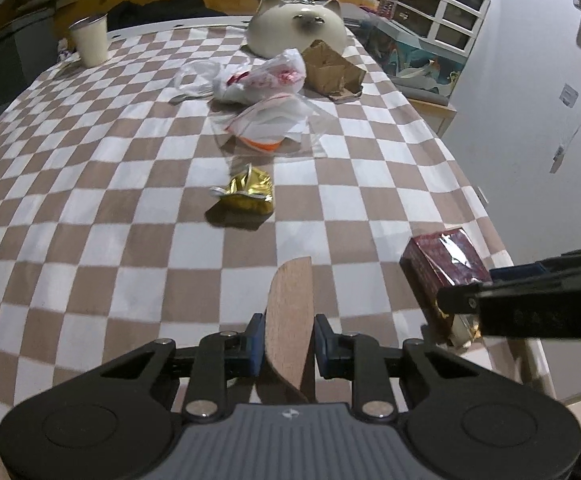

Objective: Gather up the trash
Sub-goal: 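Carry the red box and wooden stick over the wastebasket with both tools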

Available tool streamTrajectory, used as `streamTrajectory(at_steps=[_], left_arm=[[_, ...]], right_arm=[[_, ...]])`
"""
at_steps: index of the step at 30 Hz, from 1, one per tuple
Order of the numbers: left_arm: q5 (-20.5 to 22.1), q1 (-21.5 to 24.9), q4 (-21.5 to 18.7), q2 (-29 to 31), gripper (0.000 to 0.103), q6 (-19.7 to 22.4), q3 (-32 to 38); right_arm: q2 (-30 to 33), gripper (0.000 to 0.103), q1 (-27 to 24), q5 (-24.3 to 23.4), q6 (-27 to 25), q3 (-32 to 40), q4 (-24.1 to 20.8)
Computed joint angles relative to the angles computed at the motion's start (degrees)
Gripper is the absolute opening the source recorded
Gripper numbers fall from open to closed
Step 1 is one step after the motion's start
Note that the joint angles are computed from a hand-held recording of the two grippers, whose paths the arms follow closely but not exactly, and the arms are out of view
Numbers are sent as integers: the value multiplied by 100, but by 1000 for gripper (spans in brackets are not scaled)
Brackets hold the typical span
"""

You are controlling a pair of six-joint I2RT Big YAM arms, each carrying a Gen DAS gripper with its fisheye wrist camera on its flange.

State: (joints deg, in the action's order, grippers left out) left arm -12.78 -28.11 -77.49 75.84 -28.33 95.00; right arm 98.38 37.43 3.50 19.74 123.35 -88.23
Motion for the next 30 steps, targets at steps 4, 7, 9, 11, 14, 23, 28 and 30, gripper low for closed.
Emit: streamTrajectory(at_steps=[4,7,9,11,14,23,28,30], left_arm=[[-8,-24,-146,-59,27,-98,-33],[17,-33,-236,-74,27,-154,-49],[17,-34,-237,-106,27,-212,-63],[-45,-52,-225,-140,27,-239,-50],[-135,-82,-202,-182,27,-275,7],[-272,-192,-338,-295,27,-536,245],[-425,-343,-404,-306,27,-676,397],[-502,-421,-431,-292,27,-735,480]], right_arm=[[232,53,-9,0,109,249,-176],[289,53,-22,-27,124,268,-153],[233,51,-13,-12,72,207,-99],[150,49,-13,-20,41,144,-49],[-13,48,0,5,-9,13,23],[-522,48,143,223,-116,-330,221],[-782,48,177,338,-119,-508,350],[-897,48,169,360,-94,-596,413]])
